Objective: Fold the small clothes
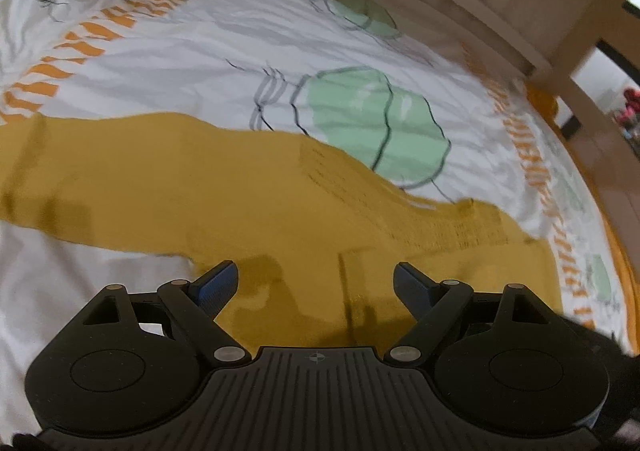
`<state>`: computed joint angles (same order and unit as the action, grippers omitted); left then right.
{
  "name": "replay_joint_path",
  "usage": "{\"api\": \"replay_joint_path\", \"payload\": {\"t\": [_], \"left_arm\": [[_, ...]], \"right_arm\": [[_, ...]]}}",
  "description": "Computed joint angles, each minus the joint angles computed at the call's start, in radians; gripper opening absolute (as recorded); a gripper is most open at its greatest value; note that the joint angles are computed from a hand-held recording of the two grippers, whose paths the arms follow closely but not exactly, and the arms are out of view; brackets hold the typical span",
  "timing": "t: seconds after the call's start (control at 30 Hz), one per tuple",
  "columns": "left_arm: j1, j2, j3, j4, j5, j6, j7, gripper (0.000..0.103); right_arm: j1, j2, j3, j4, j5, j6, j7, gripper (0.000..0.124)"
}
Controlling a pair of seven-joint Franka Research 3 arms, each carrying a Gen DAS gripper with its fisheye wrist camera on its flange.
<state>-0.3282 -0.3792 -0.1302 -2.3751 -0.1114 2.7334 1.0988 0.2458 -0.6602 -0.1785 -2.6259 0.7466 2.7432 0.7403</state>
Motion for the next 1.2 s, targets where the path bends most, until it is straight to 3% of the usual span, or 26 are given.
{"api": "replay_joint_path", "payload": {"t": [0.17, 0.27, 0.4, 0.6, 0.7, 0.87, 1.03, 1.13, 1.17, 1.2], "left_arm": [[-0.047, 0.035, 0.015, -0.005, -0.043, 0.033, 0.082, 0.084], [-0.08, 0.06, 0.027, 0.0, -0.097, 0.063, 0.136, 0.081], [-0.096, 0.085, 0.018, 0.006, -0.125, 0.079, 0.203, 0.08], [-0.11, 0.123, 0.011, 0.011, -0.178, 0.088, 0.238, 0.08], [-0.115, 0.136, 0.009, 0.013, -0.227, 0.105, 0.264, 0.08], [-0.136, 0.149, 0.018, 0.016, -0.322, 0.135, 0.324, 0.079], [-0.097, 0.164, -0.017, 0.022, -0.303, 0.146, 0.255, 0.061], [-0.033, 0.164, -0.067, 0.023, -0.163, 0.144, 0.13, 0.027], [-0.019, 0.161, -0.076, 0.018, -0.121, 0.151, 0.095, 0.011], [-0.014, 0.157, -0.078, 0.012, -0.094, 0.162, 0.069, 0.005]], "right_arm": [[-0.084, -0.033, 0.017, -0.023, -0.079, -0.01, 0.026, 0.056], [-0.08, -0.037, -0.01, -0.02, -0.068, -0.009, 0.034, 0.058], [-0.066, -0.029, -0.035, 0.003, -0.047, 0.004, 0.021, 0.068], [-0.104, -0.003, -0.019, 0.033, -0.079, 0.05, 0.042, 0.087], [-0.122, 0.026, -0.041, 0.067, -0.068, 0.018, 0.093, 0.102], [-0.153, 0.074, -0.083, 0.119, -0.02, -0.066, 0.158, 0.102], [-0.174, 0.093, -0.105, 0.141, 0.053, -0.121, 0.172, 0.102], [-0.19, 0.099, -0.11, 0.153, 0.086, -0.151, 0.173, 0.102], [-0.199, 0.103, -0.107, 0.155, 0.09, -0.156, 0.175, 0.102], [-0.209, 0.107, -0.1, 0.157, 0.087, -0.16, 0.18, 0.102]]}}
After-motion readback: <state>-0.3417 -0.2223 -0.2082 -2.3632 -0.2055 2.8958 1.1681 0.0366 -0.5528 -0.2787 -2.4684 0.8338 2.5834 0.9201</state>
